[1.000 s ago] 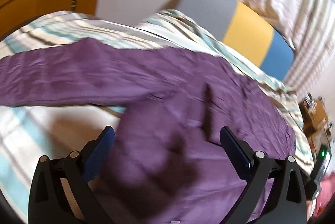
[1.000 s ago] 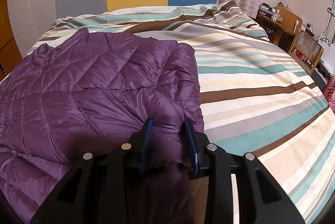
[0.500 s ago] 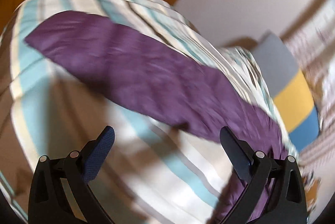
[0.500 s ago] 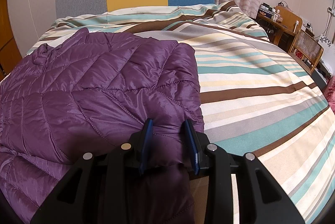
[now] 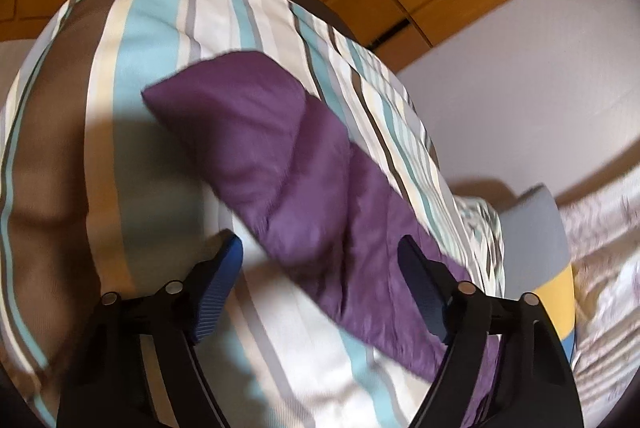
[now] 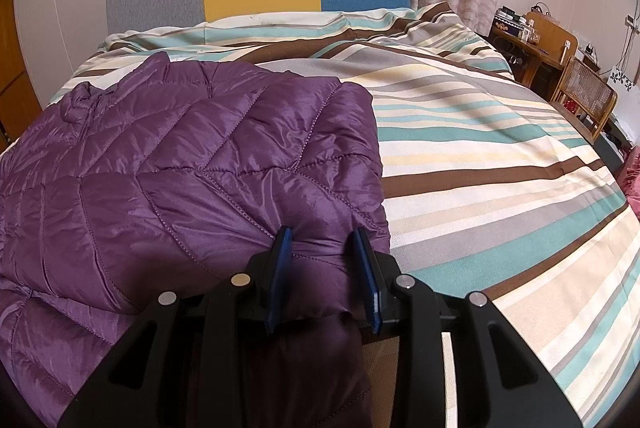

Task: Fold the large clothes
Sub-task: 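Grasp the other sleeve cuff with the left tool and lift it, then lay the sleeve across the jacket body with the left tool and release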

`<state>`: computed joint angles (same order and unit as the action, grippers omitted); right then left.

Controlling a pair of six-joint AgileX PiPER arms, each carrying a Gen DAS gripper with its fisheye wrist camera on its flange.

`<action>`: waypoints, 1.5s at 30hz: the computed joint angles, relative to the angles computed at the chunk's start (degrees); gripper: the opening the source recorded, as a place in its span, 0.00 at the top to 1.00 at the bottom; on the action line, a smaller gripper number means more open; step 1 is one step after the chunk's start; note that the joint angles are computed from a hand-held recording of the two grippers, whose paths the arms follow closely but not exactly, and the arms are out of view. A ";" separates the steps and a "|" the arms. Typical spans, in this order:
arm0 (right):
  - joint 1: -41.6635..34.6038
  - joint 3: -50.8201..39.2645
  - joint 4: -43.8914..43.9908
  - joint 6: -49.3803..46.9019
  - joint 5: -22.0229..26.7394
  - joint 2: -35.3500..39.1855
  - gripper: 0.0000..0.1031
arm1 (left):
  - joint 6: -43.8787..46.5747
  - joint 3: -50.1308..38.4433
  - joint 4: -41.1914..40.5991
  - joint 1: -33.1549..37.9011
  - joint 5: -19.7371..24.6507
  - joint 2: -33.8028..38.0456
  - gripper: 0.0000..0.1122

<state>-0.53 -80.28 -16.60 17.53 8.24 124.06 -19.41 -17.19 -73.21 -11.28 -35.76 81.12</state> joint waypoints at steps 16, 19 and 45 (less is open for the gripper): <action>0.19 -0.21 -2.02 1.98 0.20 0.08 0.70 | 39.45 -16.87 -24.80 -11.48 -17.31 3.40 0.89; 0.21 -0.23 -2.27 2.23 0.22 0.09 0.69 | 42.94 -21.09 -23.61 -16.56 -21.77 6.08 0.89; -0.63 -0.69 12.91 -12.48 -0.11 0.33 0.68 | 67.84 -62.39 -22.74 -32.26 -14.48 33.45 0.94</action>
<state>-1.16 -80.97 -3.69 5.05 8.13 124.39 48.43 -79.59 -95.95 -43.55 -50.23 114.58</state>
